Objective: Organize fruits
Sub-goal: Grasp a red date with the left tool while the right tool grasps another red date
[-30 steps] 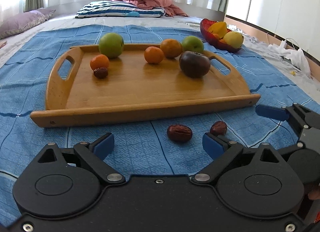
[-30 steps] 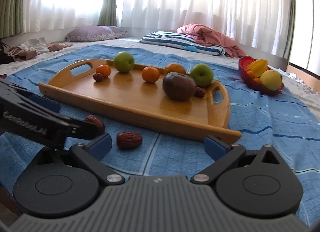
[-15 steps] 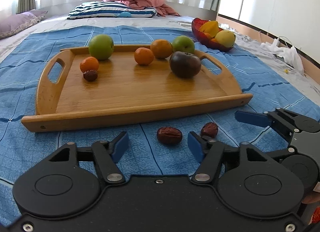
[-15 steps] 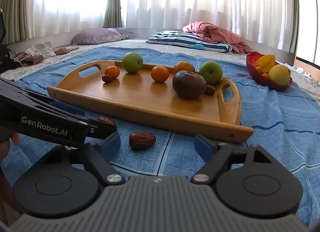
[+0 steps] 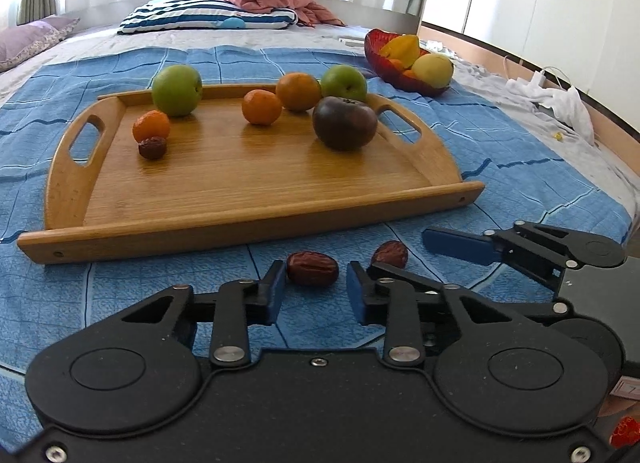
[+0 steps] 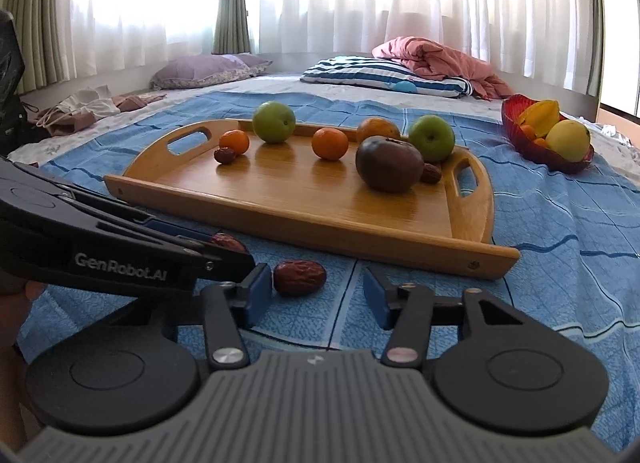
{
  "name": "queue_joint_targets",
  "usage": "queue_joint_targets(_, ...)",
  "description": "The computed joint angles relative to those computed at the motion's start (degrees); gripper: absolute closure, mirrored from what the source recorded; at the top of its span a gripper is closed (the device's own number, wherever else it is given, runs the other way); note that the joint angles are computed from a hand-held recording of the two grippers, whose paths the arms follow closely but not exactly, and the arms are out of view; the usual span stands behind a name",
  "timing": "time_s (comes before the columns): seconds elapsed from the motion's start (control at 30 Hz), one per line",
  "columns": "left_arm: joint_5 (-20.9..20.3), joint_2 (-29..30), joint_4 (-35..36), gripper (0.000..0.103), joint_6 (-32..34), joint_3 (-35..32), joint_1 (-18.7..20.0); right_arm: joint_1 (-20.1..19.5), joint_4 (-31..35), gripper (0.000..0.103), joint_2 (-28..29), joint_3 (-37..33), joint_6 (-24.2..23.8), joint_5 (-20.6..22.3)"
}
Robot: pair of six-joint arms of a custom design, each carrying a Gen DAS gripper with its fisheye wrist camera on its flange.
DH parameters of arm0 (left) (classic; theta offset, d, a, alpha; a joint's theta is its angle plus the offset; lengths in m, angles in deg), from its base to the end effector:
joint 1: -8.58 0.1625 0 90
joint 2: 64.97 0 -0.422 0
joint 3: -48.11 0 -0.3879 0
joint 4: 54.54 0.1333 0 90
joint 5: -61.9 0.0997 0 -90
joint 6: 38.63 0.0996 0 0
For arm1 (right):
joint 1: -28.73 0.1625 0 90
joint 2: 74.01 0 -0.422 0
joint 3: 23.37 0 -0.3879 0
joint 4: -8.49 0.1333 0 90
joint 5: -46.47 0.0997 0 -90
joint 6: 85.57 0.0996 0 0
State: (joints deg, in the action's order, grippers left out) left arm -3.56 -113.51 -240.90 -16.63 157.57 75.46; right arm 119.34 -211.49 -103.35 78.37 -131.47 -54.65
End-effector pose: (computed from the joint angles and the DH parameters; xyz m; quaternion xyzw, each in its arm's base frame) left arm -0.0756 -0.6220 0.1237 0.2974 0.8844 -0.2994 0.1995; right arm 0.1207 -0.6199 0.0313 0.3015 -0.8198 0.4097 0.2629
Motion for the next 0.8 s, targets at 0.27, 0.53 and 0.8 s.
queue_joint_targets(0.27, 0.9, 0.2, -0.1, 0.075, -0.3, -0.1, -0.2, 0.3, 1.0, 0.06, 0.3, -0.5, -0.2, 0.7)
queue_joint_targets(0.53, 1.5, 0.8, -1.2, 0.075, -0.9, -0.3, -0.2, 0.3, 1.6, 0.066, 0.5, -0.9, 0.9, 0.5)
queue_joint_targets(0.8, 1.4, 0.8, -1.7, 0.076, -1.5, -0.1, -0.2, 0.1, 1.0, 0.066, 0.7, -0.9, 1.9, 0.8)
